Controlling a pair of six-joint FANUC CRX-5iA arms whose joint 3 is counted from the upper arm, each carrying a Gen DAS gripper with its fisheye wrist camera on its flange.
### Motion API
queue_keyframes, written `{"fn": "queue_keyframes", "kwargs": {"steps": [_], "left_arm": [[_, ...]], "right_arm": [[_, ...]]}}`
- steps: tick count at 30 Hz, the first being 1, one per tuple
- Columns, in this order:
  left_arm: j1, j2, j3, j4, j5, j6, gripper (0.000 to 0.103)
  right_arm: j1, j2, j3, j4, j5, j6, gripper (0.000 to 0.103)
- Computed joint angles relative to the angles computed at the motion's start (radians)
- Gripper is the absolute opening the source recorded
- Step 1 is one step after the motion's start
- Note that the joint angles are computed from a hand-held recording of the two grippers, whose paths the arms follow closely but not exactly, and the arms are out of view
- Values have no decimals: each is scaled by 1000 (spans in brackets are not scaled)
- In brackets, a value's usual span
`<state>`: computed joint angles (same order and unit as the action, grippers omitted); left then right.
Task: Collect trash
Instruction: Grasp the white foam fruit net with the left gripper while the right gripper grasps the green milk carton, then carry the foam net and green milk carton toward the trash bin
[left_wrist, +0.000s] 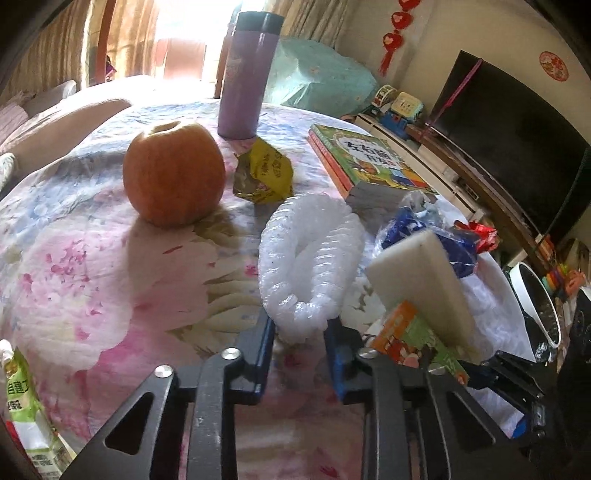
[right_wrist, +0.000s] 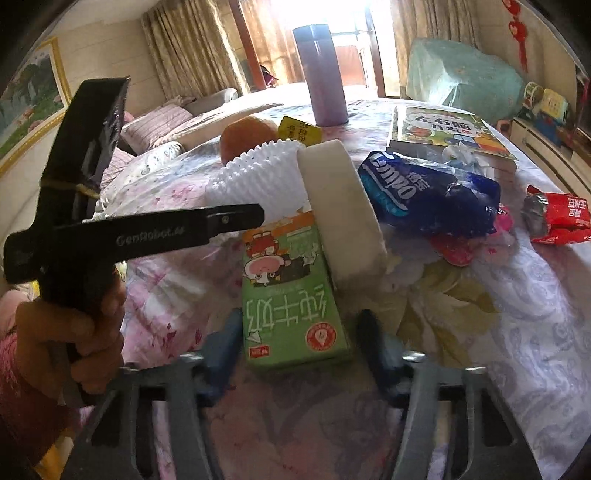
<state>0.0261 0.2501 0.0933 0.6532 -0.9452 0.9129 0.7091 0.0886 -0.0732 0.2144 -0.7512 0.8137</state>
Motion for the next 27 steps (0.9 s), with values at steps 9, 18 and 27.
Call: {"fn": "queue_keyframes", "kwargs": {"steps": [9, 18, 27], "left_arm": [[9, -94, -127, 50, 11, -56, 20], [-9, -189, -240, 101, -18, -130, 19], [-51, -219, -266, 116, -70, -170, 19]], "right_arm": [[32, -100, -109, 68, 12, -125, 55], [53, -241, -260, 181, 14, -315, 52], [48, -366, -387, 304, -37, -504, 51]]}}
